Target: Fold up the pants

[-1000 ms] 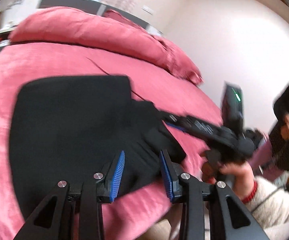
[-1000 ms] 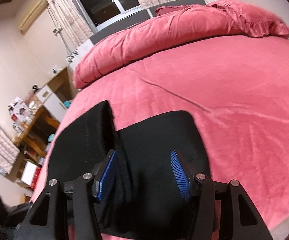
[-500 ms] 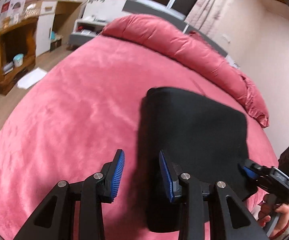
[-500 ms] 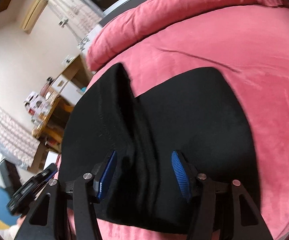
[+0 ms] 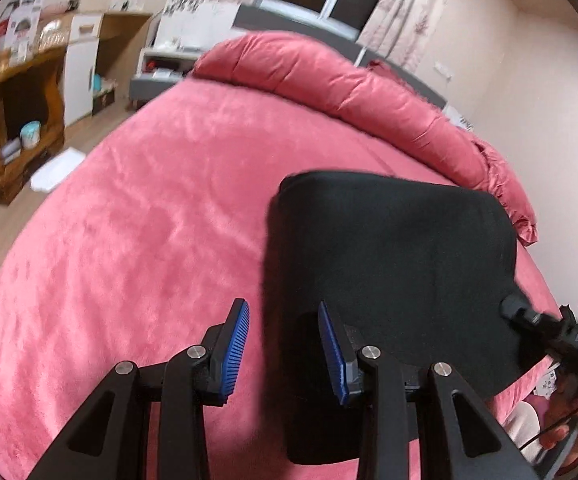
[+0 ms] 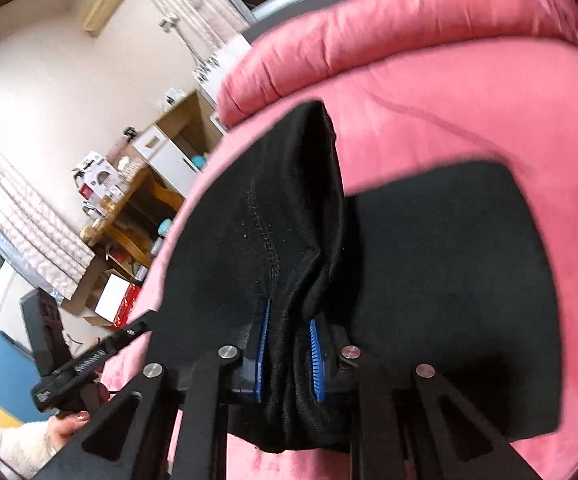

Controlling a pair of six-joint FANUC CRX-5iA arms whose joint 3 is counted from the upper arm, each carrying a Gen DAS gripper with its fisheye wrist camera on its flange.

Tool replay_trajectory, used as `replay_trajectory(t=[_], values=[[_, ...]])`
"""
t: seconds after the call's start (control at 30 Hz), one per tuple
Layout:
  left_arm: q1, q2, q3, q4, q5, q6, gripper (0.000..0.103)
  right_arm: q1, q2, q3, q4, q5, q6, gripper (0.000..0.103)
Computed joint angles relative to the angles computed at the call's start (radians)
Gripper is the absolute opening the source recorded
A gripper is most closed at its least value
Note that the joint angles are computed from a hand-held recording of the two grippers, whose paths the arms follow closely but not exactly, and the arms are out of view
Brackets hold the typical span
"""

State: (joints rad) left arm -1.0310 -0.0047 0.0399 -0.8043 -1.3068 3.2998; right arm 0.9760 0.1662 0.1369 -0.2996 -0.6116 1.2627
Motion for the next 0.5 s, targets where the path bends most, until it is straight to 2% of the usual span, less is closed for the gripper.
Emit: replay_trajectory(t=[0.1, 0.27, 0.33, 0.4, 0.43, 0.5], values=[[-0.036, 0.03, 0.061, -0.057, -0.019, -0.068, 0.036, 0.013, -0.046, -0.026, 0.078, 0.033, -0.036, 0.017], [-0.032, 0.094, 0.146, -0.052, 0.065, -0.273, 0.037, -0.008, -0.11, -0.09, 0.179, 0.052, -0.138, 0.017], [0.004, 0.129, 0.174, 0.016, 0.116, -0.39, 0.037, -0.024, -0.11, -0.111, 0.227, 0.025, -0.186, 0.017], [0.045, 0.161, 0.187, 0.102, 0.159, -0.491, 0.037, -0.046, -0.109, -0.125, 0.203, 0.007, -0.203, 0.017], [0.065, 0.183, 0.202, 0.147, 0.159, -0.541, 0.037, -0.06, -0.101, -0.127, 0.183, -0.004, -0.214, 0.017], [0.069, 0.232, 0.247, 0.164, 0.11, -0.585, 0.038, -0.083, -0.086, -0.129, 0.143, -0.017, -0.224, 0.017]])
